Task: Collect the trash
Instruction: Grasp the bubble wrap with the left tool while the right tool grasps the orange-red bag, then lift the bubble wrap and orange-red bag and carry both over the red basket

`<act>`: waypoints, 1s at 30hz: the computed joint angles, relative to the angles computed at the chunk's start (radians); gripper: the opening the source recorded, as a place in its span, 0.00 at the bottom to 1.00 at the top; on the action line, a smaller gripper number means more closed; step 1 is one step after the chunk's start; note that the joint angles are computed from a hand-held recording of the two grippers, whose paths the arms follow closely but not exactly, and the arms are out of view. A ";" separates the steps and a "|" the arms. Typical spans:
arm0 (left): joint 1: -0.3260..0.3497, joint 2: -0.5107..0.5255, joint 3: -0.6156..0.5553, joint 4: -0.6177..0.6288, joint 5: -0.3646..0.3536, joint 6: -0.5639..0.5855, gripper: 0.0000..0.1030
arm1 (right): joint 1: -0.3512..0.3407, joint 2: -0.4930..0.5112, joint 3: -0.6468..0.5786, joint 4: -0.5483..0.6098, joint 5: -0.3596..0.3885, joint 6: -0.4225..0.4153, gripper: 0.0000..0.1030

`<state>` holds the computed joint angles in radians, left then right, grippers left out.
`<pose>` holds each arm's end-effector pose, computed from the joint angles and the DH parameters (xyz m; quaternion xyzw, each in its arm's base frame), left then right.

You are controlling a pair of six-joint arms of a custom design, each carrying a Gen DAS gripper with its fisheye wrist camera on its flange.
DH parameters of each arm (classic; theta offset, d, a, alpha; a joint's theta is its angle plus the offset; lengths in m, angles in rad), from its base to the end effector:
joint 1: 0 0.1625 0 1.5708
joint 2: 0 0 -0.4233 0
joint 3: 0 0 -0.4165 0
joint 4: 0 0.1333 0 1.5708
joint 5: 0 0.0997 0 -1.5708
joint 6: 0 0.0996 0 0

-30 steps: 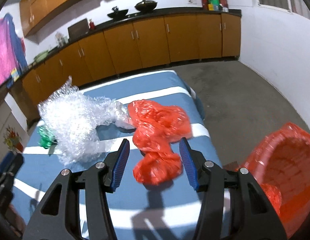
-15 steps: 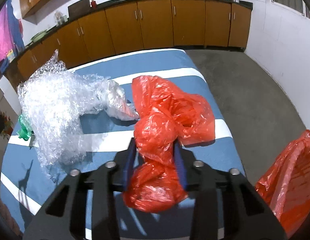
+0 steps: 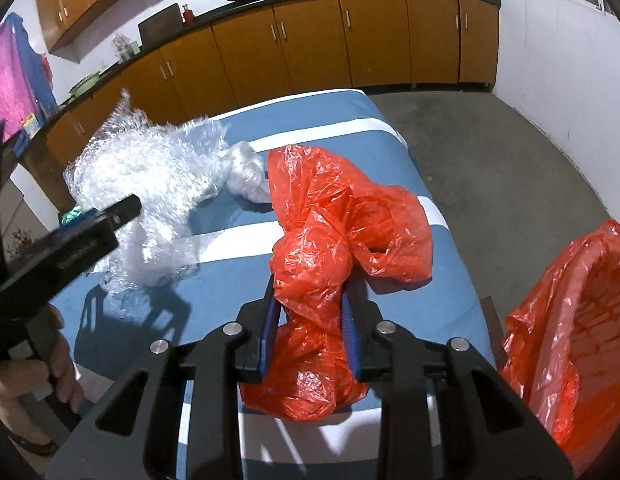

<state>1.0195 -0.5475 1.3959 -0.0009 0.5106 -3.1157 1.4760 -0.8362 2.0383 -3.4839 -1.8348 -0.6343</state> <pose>-0.1237 -0.6216 -0.0321 0.0582 0.8245 -0.4176 0.3774 0.0527 -0.5797 0.0803 0.2035 -0.9079 0.2784 0.2383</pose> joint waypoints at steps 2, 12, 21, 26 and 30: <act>0.003 0.000 0.001 0.002 0.009 0.002 0.44 | -0.001 -0.001 0.005 0.000 0.004 0.003 0.28; -0.011 -0.080 0.134 -0.095 0.087 0.015 0.18 | -0.005 -0.033 0.016 0.013 0.022 0.009 0.28; -0.076 -0.163 0.284 -0.175 0.084 0.016 0.18 | -0.011 -0.066 0.061 -0.017 0.047 0.012 0.28; -0.110 -0.199 0.356 -0.183 0.083 -0.023 0.18 | -0.015 -0.092 0.092 -0.033 0.062 0.007 0.28; -0.138 -0.217 0.392 -0.175 0.082 -0.052 0.18 | -0.019 -0.120 0.122 -0.051 0.075 0.002 0.28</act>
<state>0.8814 -0.7643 1.7883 -0.1756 0.5924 -3.1679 1.4571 -0.9558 2.1605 -3.5345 -1.7597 -0.6323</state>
